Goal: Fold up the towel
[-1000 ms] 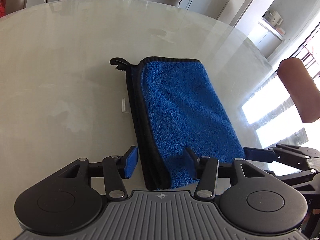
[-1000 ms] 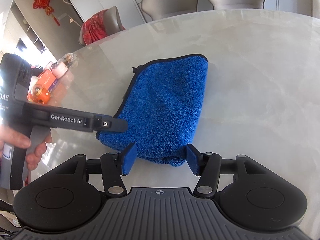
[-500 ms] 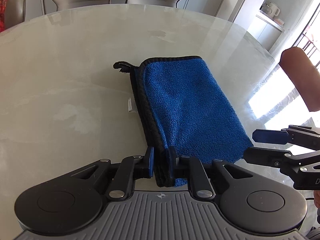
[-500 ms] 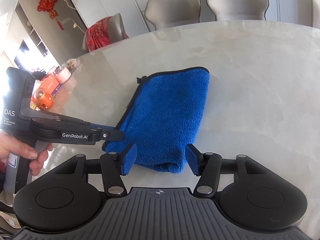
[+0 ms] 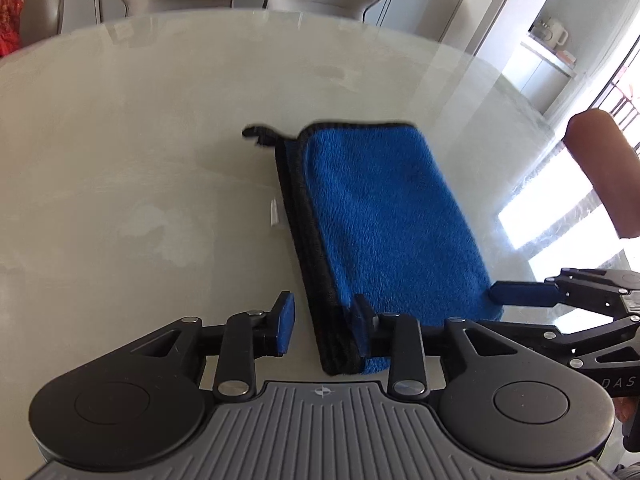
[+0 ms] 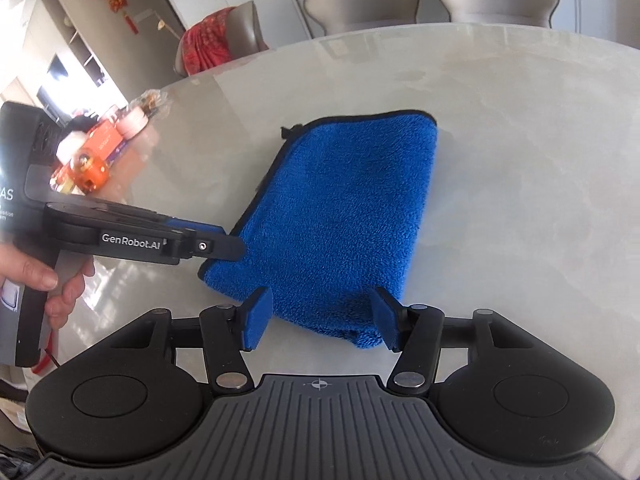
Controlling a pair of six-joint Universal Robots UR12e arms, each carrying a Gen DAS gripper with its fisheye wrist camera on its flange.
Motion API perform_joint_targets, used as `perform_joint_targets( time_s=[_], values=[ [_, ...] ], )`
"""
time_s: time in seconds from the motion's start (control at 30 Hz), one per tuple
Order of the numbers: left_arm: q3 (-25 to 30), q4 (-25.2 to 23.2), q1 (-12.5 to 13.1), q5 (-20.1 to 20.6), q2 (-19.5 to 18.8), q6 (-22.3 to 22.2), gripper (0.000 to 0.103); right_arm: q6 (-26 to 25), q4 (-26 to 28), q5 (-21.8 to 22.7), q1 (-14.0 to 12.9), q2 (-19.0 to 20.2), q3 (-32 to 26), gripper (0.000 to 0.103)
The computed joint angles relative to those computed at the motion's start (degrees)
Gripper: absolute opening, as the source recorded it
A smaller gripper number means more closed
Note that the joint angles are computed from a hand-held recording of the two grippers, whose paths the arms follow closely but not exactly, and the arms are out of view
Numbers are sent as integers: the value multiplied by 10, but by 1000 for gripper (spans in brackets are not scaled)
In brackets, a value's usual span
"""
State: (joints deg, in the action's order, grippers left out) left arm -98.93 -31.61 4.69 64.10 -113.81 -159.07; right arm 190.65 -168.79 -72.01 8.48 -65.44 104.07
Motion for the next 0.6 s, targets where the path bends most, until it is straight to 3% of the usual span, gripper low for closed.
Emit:
perform_joint_targets(
  time_s=[0.1, 0.2, 0.27, 0.43, 0.6],
  values=[
    [-1, 42, 5, -52, -1, -10, 35, -4, -30, -1, -3, 1, 5, 57],
    [5, 56, 2, -84, -9, -23, 43, -8, -18, 4, -3, 3, 1, 58],
    [10, 45, -3, -85, -15, -18, 43, -12, -4, 9, -3, 4, -1, 58],
    [24, -31, -16, -38, -24, -10, 43, -29, 39, -22, 5, 0, -3, 63],
    [12, -14, -15, -40, -19, -17, 51, -9, 34, -25, 3, -6, 6, 65]
  ],
)
